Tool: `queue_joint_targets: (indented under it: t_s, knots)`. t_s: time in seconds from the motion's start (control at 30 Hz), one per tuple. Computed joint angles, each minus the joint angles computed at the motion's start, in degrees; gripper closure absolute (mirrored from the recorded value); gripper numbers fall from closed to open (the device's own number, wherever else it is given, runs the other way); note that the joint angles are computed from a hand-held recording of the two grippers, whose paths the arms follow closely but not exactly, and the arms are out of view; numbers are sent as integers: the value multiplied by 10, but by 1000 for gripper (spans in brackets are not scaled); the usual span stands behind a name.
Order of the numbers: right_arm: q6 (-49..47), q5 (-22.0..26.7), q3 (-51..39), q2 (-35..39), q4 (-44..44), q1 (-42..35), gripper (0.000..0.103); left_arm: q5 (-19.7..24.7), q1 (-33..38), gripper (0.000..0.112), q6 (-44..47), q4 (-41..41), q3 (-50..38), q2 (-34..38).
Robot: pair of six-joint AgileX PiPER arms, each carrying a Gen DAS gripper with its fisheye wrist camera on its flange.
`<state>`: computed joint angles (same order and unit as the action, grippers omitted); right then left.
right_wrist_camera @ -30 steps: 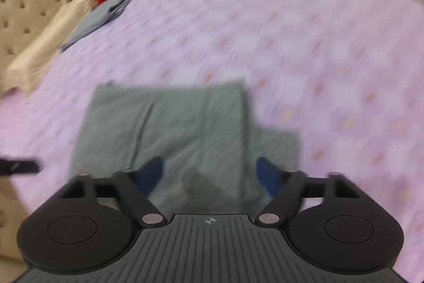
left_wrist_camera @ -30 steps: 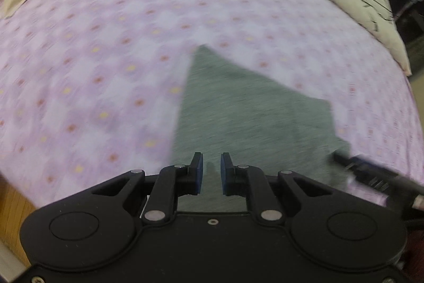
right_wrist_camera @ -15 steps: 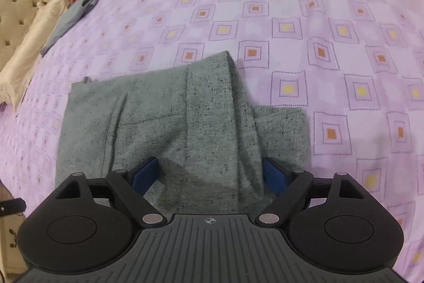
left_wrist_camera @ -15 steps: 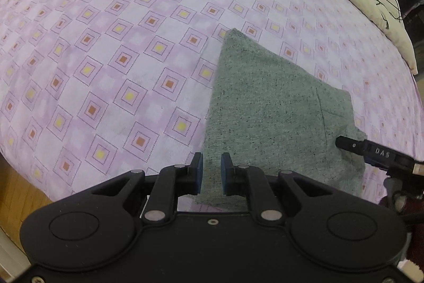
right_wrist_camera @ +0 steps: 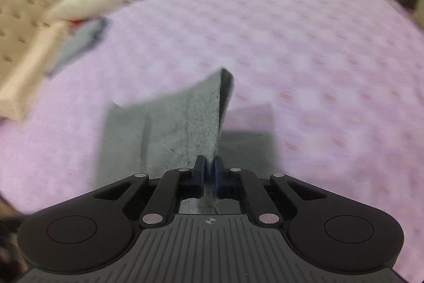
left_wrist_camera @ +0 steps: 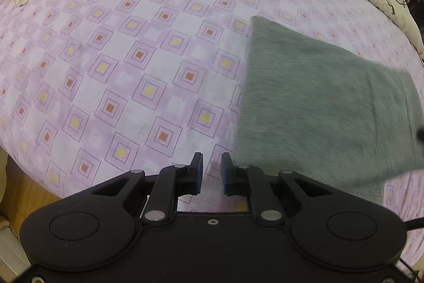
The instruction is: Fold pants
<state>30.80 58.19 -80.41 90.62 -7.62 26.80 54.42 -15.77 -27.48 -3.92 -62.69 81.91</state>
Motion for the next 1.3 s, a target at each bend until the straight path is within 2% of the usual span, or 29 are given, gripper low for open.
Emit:
queue_joint_targets:
  t_s: [0.07,0.17,0.3,0.4,0.53,0.57,0.6,0.67,0.77,0.83,0.87,0.9,0.97,1.13,1.3]
  knots:
    - [18,27,35,16,-33,-1,96,-5,-15,94,-4,9,-6,7]
    - [13,-21,101,24,-25,-15,96,-14,-29,94,2,-8,-25,21]
    - [12,-36,102,16,-29,-11,96,-60,-62,93,19,-27,-50,47]
    - [-24,-48,124,5,-8,-40,96,-98,-77,86,68,-86,-52,82]
    - [-42,-66,150,2,15,-54,95,-71,-106,85,62,-72,-58,157]
    - [-38,-68,144,10,16,-46,95,-95,-107,86,62,-74,-37,148]
    - [-42,-69,145,7,17,-47,95,-99,-103,86,62,-80,-30,140]
    - [-58,-68,144,-3,28,-55,94,-74,-94,87,58,-84,-41,127]
    - [-88,-94,163,-44,63,-75,94,-73,-102,87,24,-33,-49,84]
    - [-108,-125,175,-69,59,-77,83,-74,-101,87,12,-6,-71,79]
    - [-110,-141,176,-75,47,-70,69,-74,-95,87,14,-6,-85,86]
    - [-116,-155,174,-74,42,-66,60,-71,-88,87,21,-12,-103,100]
    - [-136,-167,152,-49,51,-63,54,-65,-77,87,33,-18,-137,132]
    - [-158,-142,64,48,92,-63,51,-36,-74,87,63,-11,-246,228]
    - [-80,-116,9,107,33,-36,50,-1,-62,87,87,-32,-318,290]
